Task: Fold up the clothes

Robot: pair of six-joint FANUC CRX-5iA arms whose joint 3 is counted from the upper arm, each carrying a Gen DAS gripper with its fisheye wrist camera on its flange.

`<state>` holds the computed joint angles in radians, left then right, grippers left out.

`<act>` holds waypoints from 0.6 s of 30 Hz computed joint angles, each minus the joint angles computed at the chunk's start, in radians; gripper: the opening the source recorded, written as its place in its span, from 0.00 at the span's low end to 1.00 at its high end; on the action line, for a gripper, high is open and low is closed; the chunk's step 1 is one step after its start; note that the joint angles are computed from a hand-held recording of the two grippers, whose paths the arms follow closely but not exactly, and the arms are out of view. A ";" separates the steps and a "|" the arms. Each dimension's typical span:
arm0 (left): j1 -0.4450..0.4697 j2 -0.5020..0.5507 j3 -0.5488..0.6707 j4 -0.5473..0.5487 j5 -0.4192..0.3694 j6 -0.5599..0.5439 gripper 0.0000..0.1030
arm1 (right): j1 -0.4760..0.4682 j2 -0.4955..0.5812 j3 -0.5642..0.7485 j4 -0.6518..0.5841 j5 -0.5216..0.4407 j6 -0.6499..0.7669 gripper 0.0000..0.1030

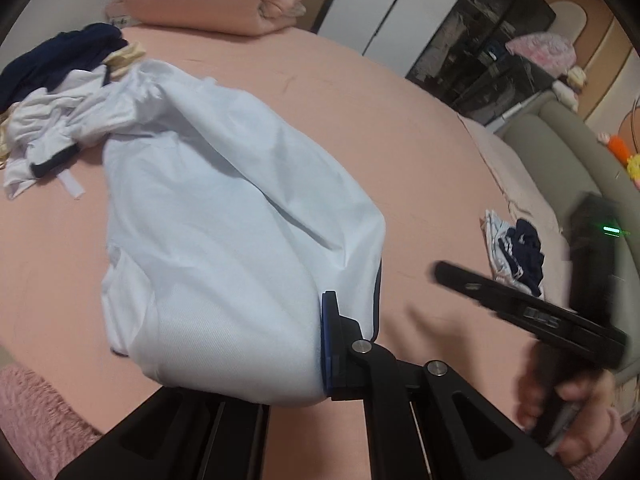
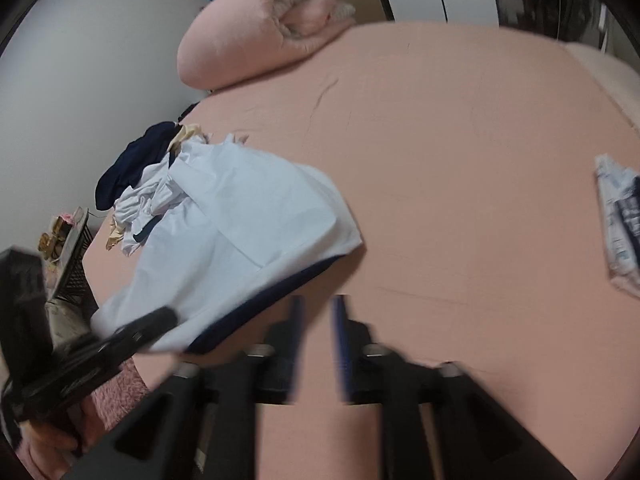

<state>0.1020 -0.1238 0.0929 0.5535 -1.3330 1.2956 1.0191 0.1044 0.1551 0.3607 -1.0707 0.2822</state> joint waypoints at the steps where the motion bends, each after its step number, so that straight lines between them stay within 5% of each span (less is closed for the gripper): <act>1: 0.058 -0.046 -0.026 0.005 -0.028 -0.027 0.03 | -0.019 0.011 0.010 -0.045 0.022 0.006 0.61; 3: 0.125 -0.077 -0.042 0.040 -0.067 -0.080 0.03 | -0.065 0.035 0.029 -0.151 0.067 0.006 0.67; 8: 0.039 0.016 0.035 0.005 -0.018 -0.020 0.03 | -0.144 0.083 0.050 -0.338 0.158 -0.014 0.67; 13: -0.057 0.081 0.069 -0.052 0.016 0.047 0.03 | -0.196 0.189 0.154 -0.455 0.203 0.129 0.65; 15: -0.059 0.068 0.052 -0.047 0.017 0.043 0.03 | -0.192 0.214 0.180 -0.441 0.211 0.163 0.27; 18: -0.088 0.063 0.047 -0.055 0.033 0.057 0.03 | -0.152 0.188 0.151 -0.326 0.241 0.128 0.09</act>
<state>0.0138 -0.0604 0.1399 0.4987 -1.2998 1.3526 0.8668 0.2926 0.3057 0.0349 -0.8300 0.4106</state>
